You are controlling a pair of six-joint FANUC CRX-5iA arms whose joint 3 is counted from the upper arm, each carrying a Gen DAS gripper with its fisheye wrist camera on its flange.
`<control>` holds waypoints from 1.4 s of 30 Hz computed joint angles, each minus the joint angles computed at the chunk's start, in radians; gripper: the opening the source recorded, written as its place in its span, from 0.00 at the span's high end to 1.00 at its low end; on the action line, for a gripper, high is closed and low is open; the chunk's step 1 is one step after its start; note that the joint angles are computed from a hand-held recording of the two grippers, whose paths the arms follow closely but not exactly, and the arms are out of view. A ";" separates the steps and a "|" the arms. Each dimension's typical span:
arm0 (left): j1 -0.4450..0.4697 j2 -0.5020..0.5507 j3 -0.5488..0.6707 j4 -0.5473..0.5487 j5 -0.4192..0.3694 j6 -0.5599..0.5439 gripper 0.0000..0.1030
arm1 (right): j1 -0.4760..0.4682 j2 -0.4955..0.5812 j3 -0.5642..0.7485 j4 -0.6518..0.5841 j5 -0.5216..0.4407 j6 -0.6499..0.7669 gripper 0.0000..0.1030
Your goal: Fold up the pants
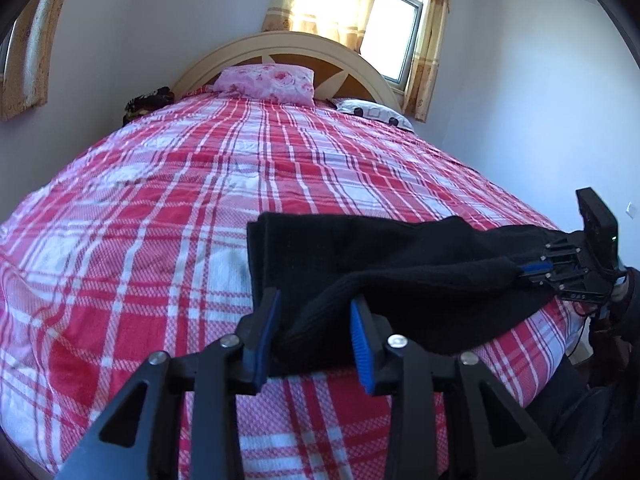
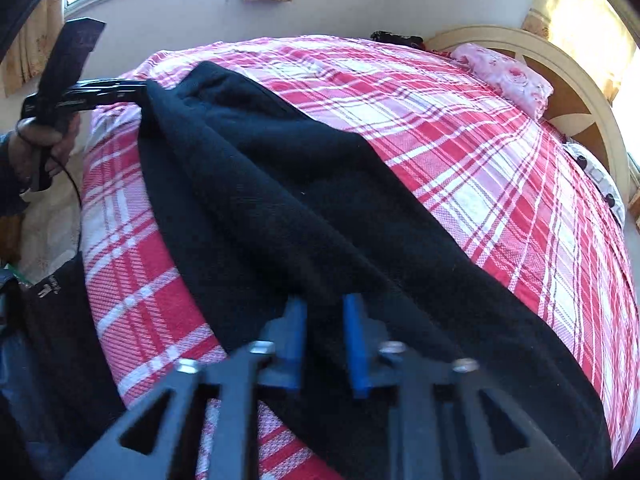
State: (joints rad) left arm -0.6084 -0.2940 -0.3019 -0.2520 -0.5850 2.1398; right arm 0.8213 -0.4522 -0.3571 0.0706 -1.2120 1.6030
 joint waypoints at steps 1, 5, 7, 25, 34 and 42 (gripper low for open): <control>-0.006 0.001 0.010 -0.018 -0.008 0.008 0.66 | 0.002 -0.004 0.004 0.000 -0.002 0.002 0.94; -0.002 -0.015 0.001 -0.040 0.018 0.025 0.71 | -0.027 -0.016 0.063 -0.075 -0.050 0.043 0.96; 0.011 -0.027 -0.029 -0.018 0.062 0.002 0.71 | -0.039 -0.014 0.076 -0.109 -0.078 0.059 0.96; 0.008 -0.047 -0.070 -0.078 0.070 0.075 0.43 | -0.189 0.185 0.357 -0.369 -0.197 0.164 0.53; -0.066 -0.049 -0.028 -0.231 0.052 0.175 0.49 | -0.030 0.450 0.533 -0.322 -0.041 0.150 0.49; -0.027 -0.068 -0.074 -0.170 0.135 0.126 0.48 | 0.053 0.685 0.692 -0.304 -0.079 0.212 0.49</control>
